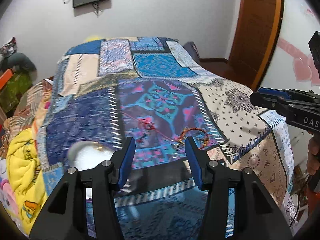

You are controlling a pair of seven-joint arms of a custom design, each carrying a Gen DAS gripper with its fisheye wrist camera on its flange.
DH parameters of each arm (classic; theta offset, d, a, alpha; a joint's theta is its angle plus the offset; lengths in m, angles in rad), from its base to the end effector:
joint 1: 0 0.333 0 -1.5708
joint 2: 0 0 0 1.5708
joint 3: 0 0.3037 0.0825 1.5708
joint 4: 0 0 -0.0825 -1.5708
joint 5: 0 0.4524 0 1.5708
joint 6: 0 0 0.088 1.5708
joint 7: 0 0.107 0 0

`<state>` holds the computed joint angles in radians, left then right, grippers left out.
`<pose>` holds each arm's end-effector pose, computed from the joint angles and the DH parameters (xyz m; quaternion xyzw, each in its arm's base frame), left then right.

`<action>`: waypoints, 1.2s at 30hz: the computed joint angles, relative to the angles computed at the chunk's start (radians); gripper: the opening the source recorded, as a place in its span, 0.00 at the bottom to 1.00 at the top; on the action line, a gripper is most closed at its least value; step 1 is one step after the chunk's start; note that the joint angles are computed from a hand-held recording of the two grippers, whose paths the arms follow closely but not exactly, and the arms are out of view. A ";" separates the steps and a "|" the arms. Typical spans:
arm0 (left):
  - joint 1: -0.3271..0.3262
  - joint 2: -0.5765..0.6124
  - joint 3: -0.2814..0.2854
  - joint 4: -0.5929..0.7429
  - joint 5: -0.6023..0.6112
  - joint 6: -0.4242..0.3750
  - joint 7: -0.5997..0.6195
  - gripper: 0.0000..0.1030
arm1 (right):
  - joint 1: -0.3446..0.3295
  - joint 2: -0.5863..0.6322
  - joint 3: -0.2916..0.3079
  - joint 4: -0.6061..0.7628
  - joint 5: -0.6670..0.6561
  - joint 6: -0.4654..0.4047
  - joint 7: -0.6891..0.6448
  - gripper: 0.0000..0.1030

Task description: Organize jewelry

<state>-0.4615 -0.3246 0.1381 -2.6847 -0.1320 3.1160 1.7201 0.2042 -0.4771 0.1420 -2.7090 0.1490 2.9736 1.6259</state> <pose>0.4728 -0.1489 0.3641 -0.5398 0.7569 -0.3103 0.1985 0.4544 0.1502 0.4065 -0.7109 0.6033 -0.1954 0.3041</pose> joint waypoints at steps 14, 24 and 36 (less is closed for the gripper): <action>-0.096 0.196 0.026 0.131 -0.292 -0.098 0.251 0.31 | 0.081 0.084 -0.090 0.017 0.095 -0.059 -0.143 0.35; 0.023 0.285 -0.099 0.201 -0.324 -0.096 0.268 0.27 | 0.146 0.166 -0.145 0.075 0.249 -0.090 -0.300 0.35; 0.164 0.336 -0.241 0.263 -0.465 -0.129 0.386 0.12 | 0.139 0.207 -0.124 0.110 0.332 -0.141 -0.386 0.35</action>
